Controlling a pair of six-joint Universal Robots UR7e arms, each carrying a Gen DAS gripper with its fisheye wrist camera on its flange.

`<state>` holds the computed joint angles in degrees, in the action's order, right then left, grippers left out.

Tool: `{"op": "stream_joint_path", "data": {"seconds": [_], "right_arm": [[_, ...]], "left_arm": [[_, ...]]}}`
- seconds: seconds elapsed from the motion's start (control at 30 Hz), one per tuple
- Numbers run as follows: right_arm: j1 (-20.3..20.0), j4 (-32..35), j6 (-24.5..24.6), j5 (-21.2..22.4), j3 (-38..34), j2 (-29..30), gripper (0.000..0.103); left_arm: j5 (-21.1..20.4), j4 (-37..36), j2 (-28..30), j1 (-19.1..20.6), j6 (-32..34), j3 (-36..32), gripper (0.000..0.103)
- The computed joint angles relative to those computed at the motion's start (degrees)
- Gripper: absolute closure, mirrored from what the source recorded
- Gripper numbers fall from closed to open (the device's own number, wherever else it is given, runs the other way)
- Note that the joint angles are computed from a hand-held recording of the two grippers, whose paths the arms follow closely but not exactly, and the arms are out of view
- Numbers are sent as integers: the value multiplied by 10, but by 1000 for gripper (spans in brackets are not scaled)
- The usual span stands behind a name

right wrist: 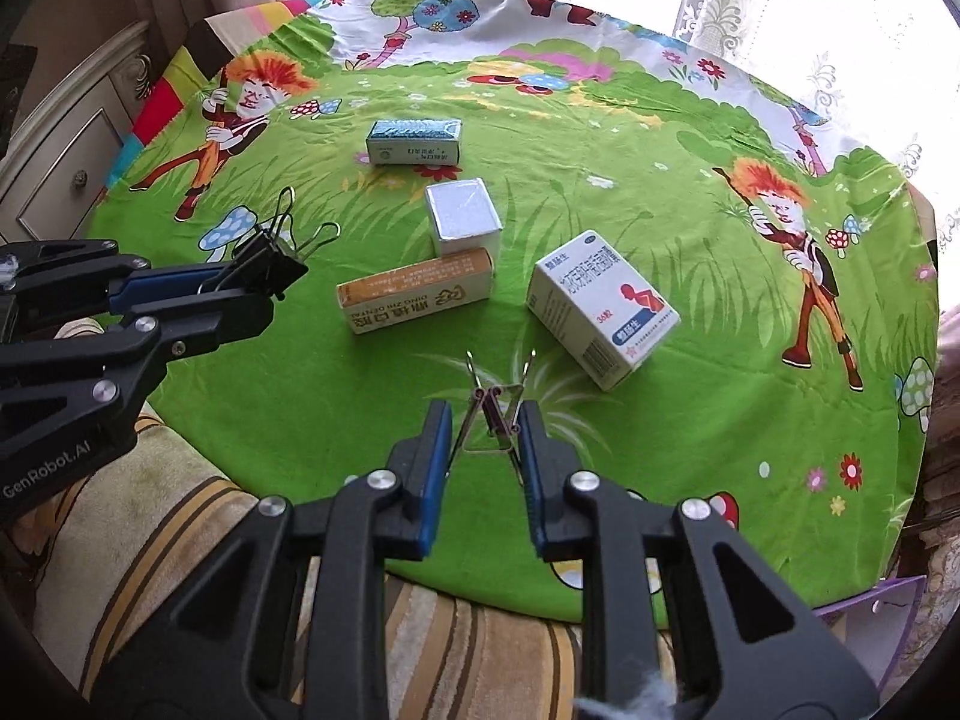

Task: Organize rigid objects
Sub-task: 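Carry both clips over the purple storage box and open both grippers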

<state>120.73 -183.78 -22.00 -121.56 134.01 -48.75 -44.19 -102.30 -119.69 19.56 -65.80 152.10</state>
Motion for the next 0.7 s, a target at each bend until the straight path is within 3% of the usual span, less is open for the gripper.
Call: {"op": "stream_joint_path", "data": {"seconds": [0.17, 0.37, 0.7], "right_arm": [[-11, -31, 23, 18, 61, -70, 77], [-38, -53, 27, 34, 120, -155, 77], [-115, -70, -5, 27, 200, -307, 77]], "left_arm": [[-10, -29, 40, -35, -3, -2, 89], [-35, -145, 121, -63, 43, -3, 89], [-102, -340, 337, -95, 142, -33, 89]]}}
